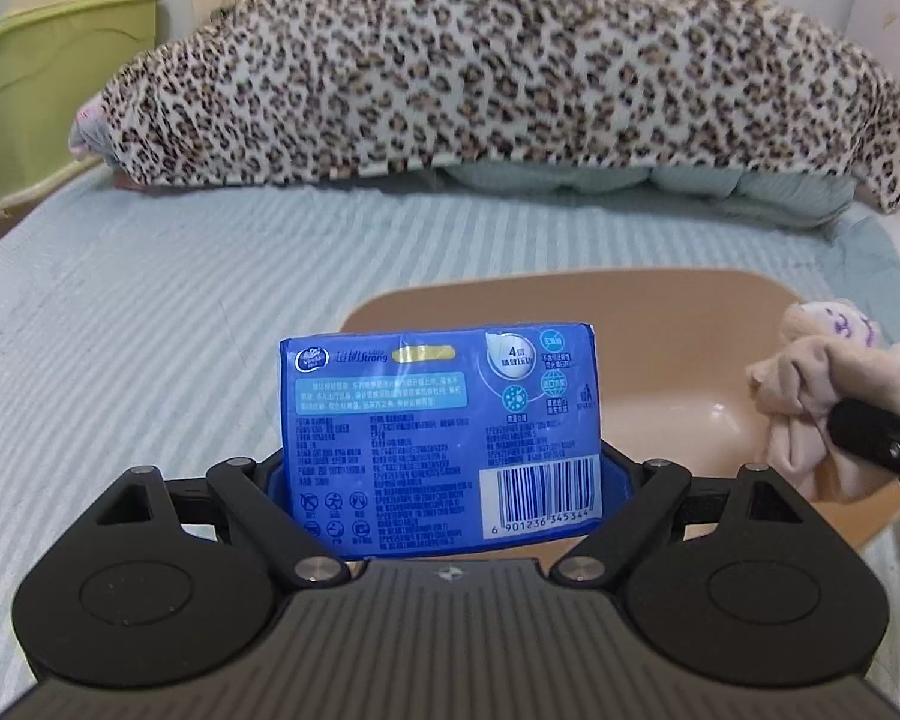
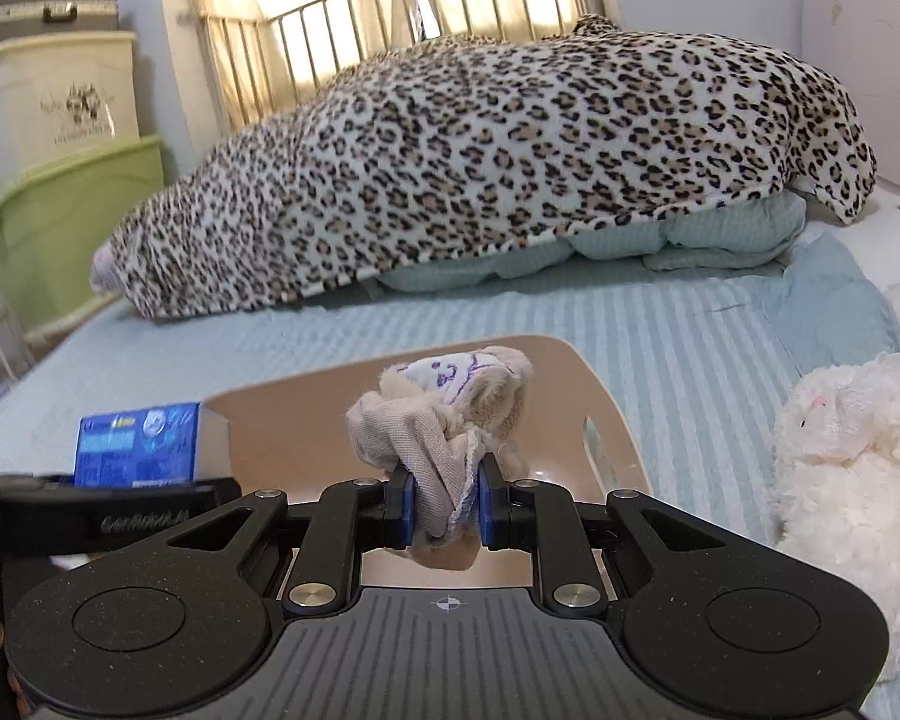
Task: Organize objects
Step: 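Carry the blue box and sock over the basket and open both tools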
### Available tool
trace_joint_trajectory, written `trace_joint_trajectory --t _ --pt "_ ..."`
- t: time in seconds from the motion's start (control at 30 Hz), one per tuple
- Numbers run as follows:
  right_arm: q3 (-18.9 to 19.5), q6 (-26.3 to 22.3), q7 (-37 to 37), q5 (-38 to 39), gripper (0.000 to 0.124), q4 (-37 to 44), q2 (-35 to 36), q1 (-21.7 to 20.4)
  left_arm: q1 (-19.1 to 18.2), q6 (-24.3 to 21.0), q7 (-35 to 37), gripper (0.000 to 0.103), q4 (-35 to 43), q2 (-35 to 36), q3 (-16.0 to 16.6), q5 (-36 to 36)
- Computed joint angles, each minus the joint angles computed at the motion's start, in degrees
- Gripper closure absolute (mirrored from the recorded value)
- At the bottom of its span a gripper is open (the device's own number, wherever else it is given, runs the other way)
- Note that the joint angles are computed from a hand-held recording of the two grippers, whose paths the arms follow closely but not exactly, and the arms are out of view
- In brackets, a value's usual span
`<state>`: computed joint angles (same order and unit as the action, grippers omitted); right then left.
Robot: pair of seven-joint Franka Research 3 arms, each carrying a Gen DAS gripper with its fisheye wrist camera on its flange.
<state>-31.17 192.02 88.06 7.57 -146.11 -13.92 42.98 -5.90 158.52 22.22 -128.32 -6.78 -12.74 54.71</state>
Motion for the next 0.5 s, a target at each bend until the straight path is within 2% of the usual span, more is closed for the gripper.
trace_joint_trajectory --t 0.07,0.1,0.2,0.27,0.3,0.37,0.43,0.5 --pt "-0.6 -1.6 -0.2 0.3 0.106 0.8 0.7 0.8 -0.3 -1.1 1.8 0.013 1.0 1.2 0.0 -0.8" --pt "0.6 -2.7 -0.9 0.9 0.106 1.3 1.4 -0.2 -0.4 -1.5 2.3 0.013 1.1 1.5 0.0 -0.8" --pt "9.5 -4.6 -2.3 2.2 0.105 2.5 3.5 -8.6 -1.0 -2.7 2.4 0.013 1.2 1.9 0.0 -0.1" --pt "12.7 -4.7 -3.3 2.9 0.101 2.1 3.2 -11.6 -1.3 -2.7 2.9 0.012 0.7 1.5 0.1 -0.1" --pt "14.2 -4.5 -3.8 3.4 0.086 1.6 2.7 -13.0 -1.4 -2.5 3.6 0.012 0.4 1.2 0.2 -0.7" --pt "16.8 -2.9 -5.0 4.5 0.073 0.0 1.2 -15.5 -1.5 -1.2 4.4 0.010 -0.6 0.2 0.5 -2.5" --pt "20.3 -2.8 -6.6 5.6 0.053 -1.2 -0.9 -18.9 -1.4 -0.2 5.2 0.009 -1.8 -1.4 0.6 -4.7" --pt "23.2 -3.0 -7.9 6.5 0.048 -2.4 -3.2 -21.8 -1.1 0.1 5.5 0.009 -3.0 -3.2 0.2 -5.6"
